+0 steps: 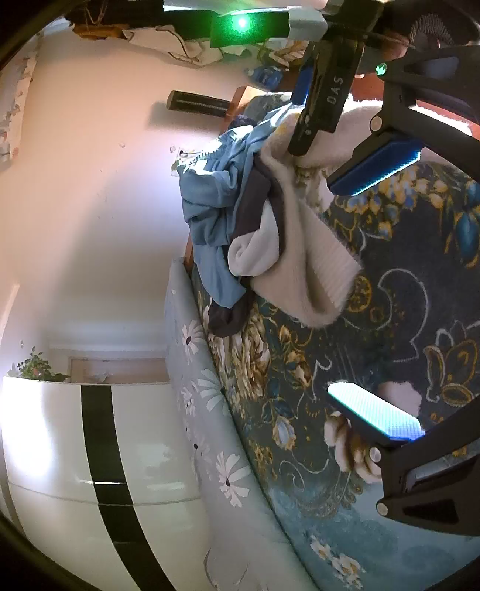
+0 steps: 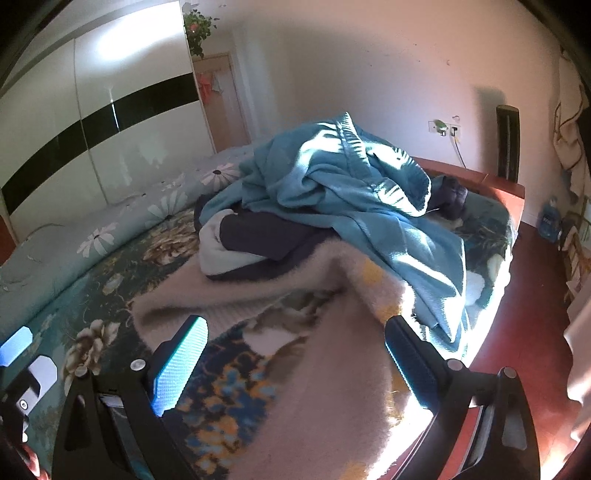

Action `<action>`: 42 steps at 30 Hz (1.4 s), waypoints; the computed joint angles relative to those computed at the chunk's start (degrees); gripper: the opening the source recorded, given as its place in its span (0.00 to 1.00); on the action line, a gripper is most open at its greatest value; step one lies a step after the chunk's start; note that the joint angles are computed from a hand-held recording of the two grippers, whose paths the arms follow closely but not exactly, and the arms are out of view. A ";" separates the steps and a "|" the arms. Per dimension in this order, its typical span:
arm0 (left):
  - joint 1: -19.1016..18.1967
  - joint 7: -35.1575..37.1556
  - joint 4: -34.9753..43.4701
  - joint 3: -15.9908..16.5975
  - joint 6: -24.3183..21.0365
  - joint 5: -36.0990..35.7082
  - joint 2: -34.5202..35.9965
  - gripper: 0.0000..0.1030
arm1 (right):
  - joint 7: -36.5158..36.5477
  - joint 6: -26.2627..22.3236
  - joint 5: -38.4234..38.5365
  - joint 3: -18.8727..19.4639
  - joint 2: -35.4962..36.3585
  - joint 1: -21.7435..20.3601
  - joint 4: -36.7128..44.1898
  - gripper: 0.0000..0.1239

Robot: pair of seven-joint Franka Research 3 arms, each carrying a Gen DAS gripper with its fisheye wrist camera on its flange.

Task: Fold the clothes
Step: 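Move both grippers toward the clothes heap on the bed, then grasp the light blue pants with the right gripper and pull them out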

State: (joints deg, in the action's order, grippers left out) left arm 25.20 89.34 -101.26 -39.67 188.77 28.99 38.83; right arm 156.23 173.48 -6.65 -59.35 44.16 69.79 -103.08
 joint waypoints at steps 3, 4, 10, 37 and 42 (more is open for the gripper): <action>2.07 1.01 0.21 -2.34 -1.69 -0.23 0.93 1.00 | -0.06 -0.72 -0.57 -0.62 0.92 0.36 0.97 0.79; 2.61 1.33 0.16 -2.92 -1.96 -0.69 1.16 1.00 | -0.22 -0.61 -0.78 -0.41 0.95 0.12 1.27 0.79; 5.40 3.61 -0.52 -4.94 -3.71 -3.56 1.58 1.00 | -0.67 -0.85 -1.62 1.87 0.46 -2.22 3.03 0.79; 18.42 -10.53 -6.97 -5.38 1.86 -0.14 -2.46 1.00 | -6.80 -17.47 -2.06 34.57 8.20 -44.04 43.73 0.15; 24.23 -15.46 -8.61 -7.57 5.27 3.21 -2.20 1.00 | -0.46 -8.70 -2.89 36.03 2.04 -44.41 36.43 0.09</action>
State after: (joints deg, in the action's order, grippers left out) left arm 49.44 73.88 -109.87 -47.25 194.04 32.19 36.63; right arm 155.77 164.77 -9.53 -23.32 46.20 25.37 -66.66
